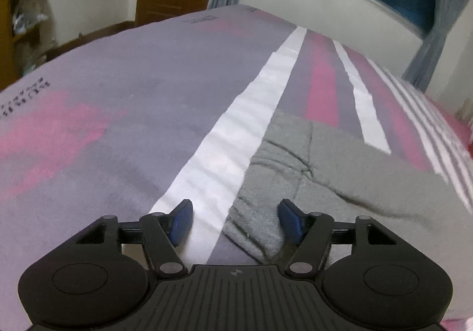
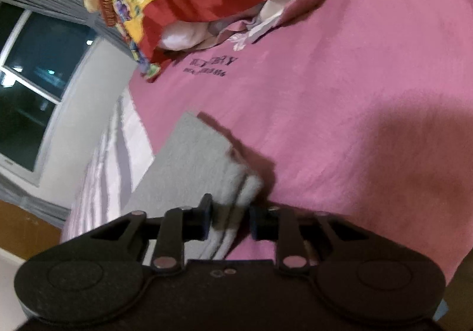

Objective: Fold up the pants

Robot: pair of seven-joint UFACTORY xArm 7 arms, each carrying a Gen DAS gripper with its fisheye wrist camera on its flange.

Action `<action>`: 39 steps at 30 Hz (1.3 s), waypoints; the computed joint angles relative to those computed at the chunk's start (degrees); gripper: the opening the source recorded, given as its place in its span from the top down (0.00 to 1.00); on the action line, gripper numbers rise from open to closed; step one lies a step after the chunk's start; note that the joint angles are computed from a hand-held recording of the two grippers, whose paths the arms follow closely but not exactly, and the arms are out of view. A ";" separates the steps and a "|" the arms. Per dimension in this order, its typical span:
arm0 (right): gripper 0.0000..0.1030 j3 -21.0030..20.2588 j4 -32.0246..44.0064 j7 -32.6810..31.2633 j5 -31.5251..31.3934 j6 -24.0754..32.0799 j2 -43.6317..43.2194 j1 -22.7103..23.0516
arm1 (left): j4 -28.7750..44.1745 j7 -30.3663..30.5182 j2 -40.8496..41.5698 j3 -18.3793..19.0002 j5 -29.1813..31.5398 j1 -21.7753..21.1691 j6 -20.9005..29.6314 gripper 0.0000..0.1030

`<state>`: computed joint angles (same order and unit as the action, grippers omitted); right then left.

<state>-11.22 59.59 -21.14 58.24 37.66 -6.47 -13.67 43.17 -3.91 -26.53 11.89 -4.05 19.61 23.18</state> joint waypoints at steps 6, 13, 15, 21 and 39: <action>0.84 3.23 1.57 1.81 -12.22 -7.72 -3.07 3.48 | -3.42 1.15 -4.55 0.76 -0.47 -0.36 -1.33 0.36; 0.84 7.90 10.63 0.86 -20.36 -10.54 -2.08 12.81 | -7.05 4.83 -10.86 2.31 -0.27 0.46 1.54 0.22; 0.84 9.68 13.06 -2.81 -19.14 -11.23 -1.07 16.83 | -8.59 5.96 -13.09 2.69 -0.03 0.98 2.06 0.22; 0.84 15.25 16.43 -23.45 -8.49 -8.98 2.07 28.06 | -12.28 9.03 -19.32 4.53 -0.01 2.94 4.43 0.22; 0.47 16.82 8.88 -32.50 -17.03 7.95 -0.73 34.30 | -14.59 14.16 -22.95 5.87 -2.10 4.58 5.39 0.22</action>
